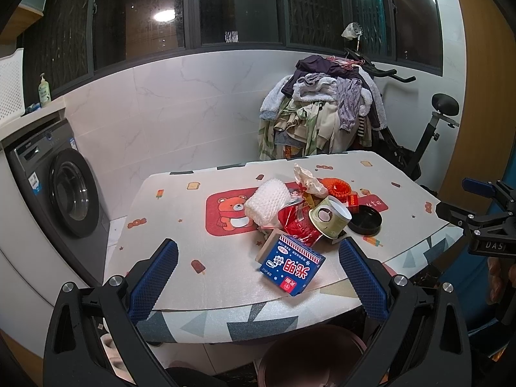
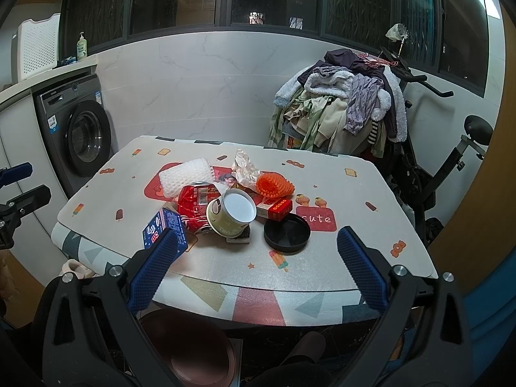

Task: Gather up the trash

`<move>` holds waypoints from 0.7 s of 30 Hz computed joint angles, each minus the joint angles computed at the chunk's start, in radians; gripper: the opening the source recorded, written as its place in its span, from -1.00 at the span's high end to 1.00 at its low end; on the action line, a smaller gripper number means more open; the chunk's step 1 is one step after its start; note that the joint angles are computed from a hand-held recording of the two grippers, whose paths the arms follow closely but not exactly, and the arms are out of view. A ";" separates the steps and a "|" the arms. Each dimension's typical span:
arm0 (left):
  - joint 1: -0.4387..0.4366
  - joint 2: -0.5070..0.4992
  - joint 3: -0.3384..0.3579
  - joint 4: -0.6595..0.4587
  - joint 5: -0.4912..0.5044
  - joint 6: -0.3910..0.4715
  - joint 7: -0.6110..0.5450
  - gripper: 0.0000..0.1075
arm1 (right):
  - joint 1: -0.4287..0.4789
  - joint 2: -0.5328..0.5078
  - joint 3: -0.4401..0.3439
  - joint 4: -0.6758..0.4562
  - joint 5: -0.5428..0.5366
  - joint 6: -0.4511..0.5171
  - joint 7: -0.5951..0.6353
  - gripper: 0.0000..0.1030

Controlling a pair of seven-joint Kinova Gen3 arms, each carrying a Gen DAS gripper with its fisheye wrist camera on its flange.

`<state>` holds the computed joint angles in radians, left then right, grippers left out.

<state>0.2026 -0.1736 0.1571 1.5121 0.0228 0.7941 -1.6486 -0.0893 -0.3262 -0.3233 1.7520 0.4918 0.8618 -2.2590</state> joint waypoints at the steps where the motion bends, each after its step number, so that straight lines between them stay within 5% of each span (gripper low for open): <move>1: 0.001 0.000 -0.002 -0.001 0.003 0.001 -0.003 -0.82 | 0.000 0.001 -0.001 -0.003 0.000 0.003 0.000 -0.89; 9: 0.003 0.001 -0.005 0.000 0.009 0.001 -0.008 -0.82 | 0.001 0.001 -0.002 -0.002 0.001 0.004 -0.002 -0.89; 12: -0.047 0.008 0.017 -0.009 0.076 0.017 -0.064 -0.82 | -0.014 -0.002 0.026 0.002 -0.025 -0.012 0.024 -0.89; 17: 0.039 0.041 -0.151 0.001 0.274 0.027 -0.186 -0.82 | 0.011 -0.015 0.043 0.040 -0.043 -0.070 0.029 -0.89; 21: -0.031 0.087 -0.115 -0.007 0.306 0.067 -0.209 -0.82 | -0.025 -0.035 0.150 0.101 -0.144 -0.182 0.082 -0.89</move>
